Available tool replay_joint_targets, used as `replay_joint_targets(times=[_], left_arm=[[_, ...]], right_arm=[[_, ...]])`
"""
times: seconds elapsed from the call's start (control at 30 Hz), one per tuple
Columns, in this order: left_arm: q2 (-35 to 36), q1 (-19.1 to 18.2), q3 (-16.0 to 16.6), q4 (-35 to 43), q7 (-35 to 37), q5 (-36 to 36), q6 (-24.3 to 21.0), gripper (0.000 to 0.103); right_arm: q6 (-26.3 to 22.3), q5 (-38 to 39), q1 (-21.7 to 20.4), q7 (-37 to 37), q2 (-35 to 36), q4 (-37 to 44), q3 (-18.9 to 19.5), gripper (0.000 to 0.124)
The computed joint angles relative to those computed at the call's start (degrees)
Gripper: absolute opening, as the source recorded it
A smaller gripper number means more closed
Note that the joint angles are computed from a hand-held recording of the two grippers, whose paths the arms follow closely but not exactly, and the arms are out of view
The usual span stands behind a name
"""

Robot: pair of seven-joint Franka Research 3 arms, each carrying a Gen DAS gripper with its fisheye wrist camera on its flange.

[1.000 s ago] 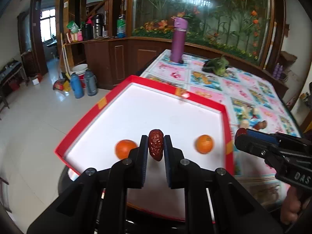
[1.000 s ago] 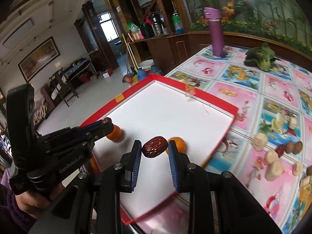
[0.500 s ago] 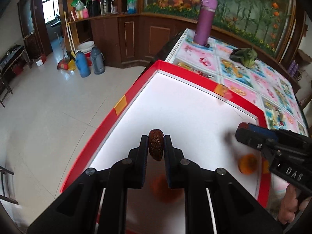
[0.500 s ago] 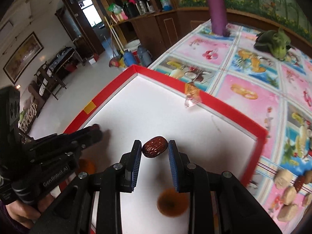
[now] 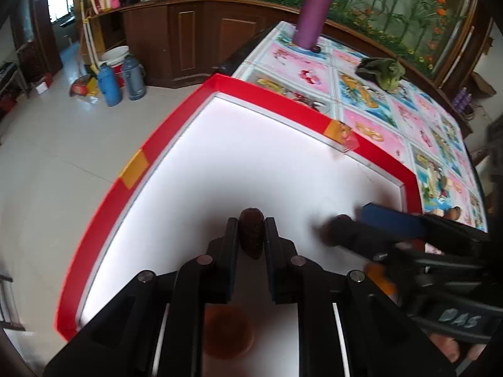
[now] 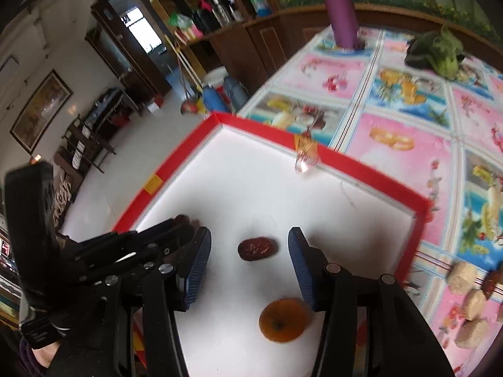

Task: Organize fruits
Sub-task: 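Carry both red dates into the white tray and open both tools, then move both open tools back over the fruit on the tablecloth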

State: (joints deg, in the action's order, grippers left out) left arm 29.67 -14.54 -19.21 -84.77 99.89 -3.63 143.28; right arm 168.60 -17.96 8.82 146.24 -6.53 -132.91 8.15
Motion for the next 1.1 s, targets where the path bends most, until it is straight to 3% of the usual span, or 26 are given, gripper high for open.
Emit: replay_joint_targets(times=[0.1,0.17,0.23,0.3,0.37,0.43,0.6,0.7,0.73,0.77,0.87,1.1], left_arm=[[-3.5,-0.1,0.9,-4.9,-1.3,1.2,4.0,0.019],[-6.9,-0.2,1.6,-9.9,-3.1,2.4,8.8,0.035],[-11.7,-0.6,2.8,-16.7,-6.1,4.6,15.7,0.079],[-16.9,-3.5,7.2,-24.3,-15.1,12.4,24.4,0.094],[-20.4,-6.6,12.1,-29.0,-25.6,23.1,29.8,0.098],[-23.0,-8.7,15.7,-31.4,-35.9,33.1,31.2,0.103],[-27.3,-7.7,15.6,-34.1,-50.7,45.8,29.1,0.103],[-29.8,-7.0,14.7,-33.8,-74.3,69.8,24.7,0.103],[-30.9,-6.3,14.0,-34.4,-78.7,74.2,24.7,0.103],[-31.4,-5.6,13.3,-34.9,-79.3,74.5,25.5,0.103],[-32.5,-4.9,11.4,-37.3,-66.7,61.1,28.5,0.103],[-32.0,-3.8,4.7,-37.1,-56.5,53.8,27.6,0.103]], right_arm=[[-1.2,-9.0,-3.1,6.1,-4.7,-2.6,3.6,0.051],[-2.6,-13.2,-4.5,8.0,-7.5,-4.0,6.0,0.051],[-3.7,-15.7,-5.5,8.6,-9.9,-5.5,7.8,0.052],[-5.1,-17.4,-6.1,9.4,-13.1,-7.6,9.7,0.056],[-6.1,-18.1,-6.4,9.6,-15.8,-9.4,11.5,0.056],[-7.4,-18.2,-6.8,10.2,-17.9,-10.7,13.1,0.056],[-8.0,-15.1,-7.1,10.9,-24.4,-15.3,14.9,0.056],[-8.9,-12.5,-7.2,10.3,-29.0,-18.5,15.4,0.056],[-9.3,-11.3,-7.2,10.1,-31.1,-20.0,15.3,0.056],[-9.7,-10.3,-7.3,9.9,-32.9,-21.3,15.4,0.057],[-11.8,-7.1,-7.3,9.3,-38.7,-25.1,15.6,0.057],[-17.7,-0.4,-7.5,8.1,-51.9,-33.0,15.1,0.057]])
